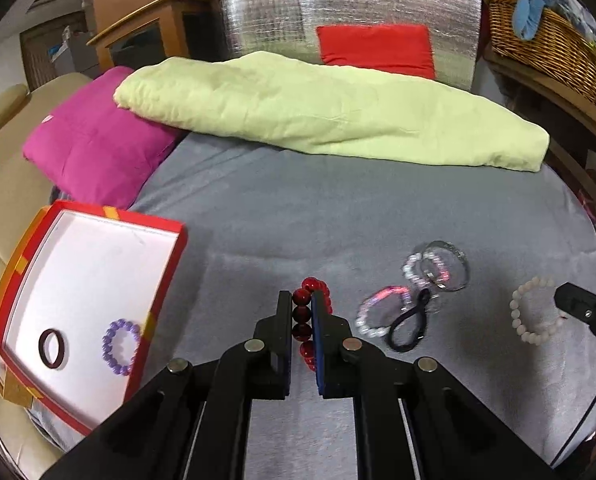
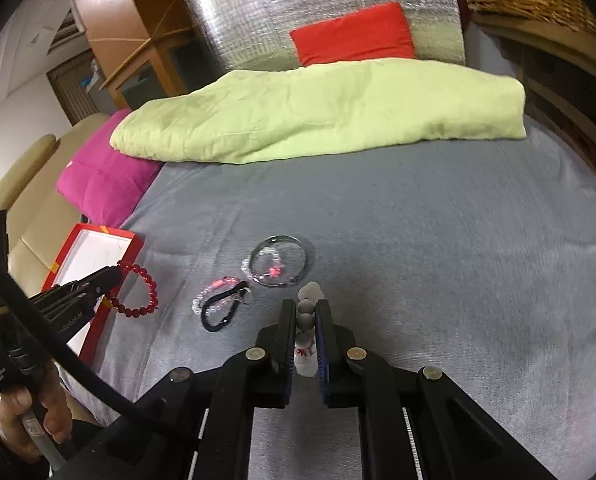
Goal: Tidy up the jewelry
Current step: 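Carry the red and white bead bracelets in both grippers over the white box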
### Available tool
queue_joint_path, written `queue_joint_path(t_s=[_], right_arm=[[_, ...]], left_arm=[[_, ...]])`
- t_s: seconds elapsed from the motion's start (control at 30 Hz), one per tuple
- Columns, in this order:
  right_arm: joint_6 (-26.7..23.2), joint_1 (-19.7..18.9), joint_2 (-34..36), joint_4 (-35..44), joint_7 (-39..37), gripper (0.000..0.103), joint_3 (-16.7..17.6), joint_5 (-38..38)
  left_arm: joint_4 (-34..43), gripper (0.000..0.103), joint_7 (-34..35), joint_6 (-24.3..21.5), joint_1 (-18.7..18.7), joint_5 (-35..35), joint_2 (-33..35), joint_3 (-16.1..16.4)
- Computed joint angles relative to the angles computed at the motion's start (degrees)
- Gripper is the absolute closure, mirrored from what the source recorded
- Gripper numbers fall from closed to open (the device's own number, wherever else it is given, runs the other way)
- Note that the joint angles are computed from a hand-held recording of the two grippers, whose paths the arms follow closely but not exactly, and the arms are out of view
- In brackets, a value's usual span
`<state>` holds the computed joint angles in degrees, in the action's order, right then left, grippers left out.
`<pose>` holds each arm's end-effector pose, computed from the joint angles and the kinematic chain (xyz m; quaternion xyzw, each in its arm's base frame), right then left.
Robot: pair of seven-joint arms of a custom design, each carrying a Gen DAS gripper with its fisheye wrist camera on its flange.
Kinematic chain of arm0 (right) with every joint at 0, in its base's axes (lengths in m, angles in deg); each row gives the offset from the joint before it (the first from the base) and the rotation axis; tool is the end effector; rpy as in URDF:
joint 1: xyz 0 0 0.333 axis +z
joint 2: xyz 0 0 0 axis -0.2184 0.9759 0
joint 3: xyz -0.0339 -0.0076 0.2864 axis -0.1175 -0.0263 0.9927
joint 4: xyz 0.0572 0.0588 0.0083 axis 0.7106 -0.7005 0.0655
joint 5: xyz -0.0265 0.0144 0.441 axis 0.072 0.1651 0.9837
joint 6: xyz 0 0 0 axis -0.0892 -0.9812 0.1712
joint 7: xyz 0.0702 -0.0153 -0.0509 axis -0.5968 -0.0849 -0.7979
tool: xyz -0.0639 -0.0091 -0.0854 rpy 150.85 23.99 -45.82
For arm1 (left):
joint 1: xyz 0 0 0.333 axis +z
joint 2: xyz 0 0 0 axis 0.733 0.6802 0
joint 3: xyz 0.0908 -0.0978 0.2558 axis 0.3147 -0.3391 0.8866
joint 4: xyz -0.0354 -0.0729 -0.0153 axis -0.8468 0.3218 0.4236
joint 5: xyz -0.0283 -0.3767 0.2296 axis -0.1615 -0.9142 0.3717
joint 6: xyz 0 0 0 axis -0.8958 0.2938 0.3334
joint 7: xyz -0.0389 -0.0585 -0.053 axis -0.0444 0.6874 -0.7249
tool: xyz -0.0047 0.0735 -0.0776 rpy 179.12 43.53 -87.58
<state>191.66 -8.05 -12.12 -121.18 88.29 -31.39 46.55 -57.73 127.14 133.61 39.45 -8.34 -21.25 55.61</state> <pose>0.5401 0.0619 0.4819 -0.5371 0.7657 -0.1861 0.3010 0.6401 -0.2073 0.4622 -0.4991 0.7858 -0.2921 0.2193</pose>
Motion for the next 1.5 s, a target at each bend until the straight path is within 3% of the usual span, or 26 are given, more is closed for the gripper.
queue_joint_path(t_s=[0.37, 0.63, 1.5], right_arm=[[-4.4, -1.2, 3.0, 5.2, 6.8, 0.093, 4.7, -12.6], [-7.7, -0.1, 5.0, 8.5, 12.2, 0.093, 5.6, -22.4], [-11.8, 3.6, 8.0, 13.4, 16.2, 0.093, 4.8, -31.4]], left_arm=[[-1.5, 0.093, -0.2, 1.0, 2.0, -1.9, 0.1, 1.0], [-2.2, 0.093, -0.7, 1.9, 2.7, -1.9, 0.1, 1.2], [-3.1, 0.093, 0.8, 3.2, 4.0, -5.0, -1.2, 1.6]])
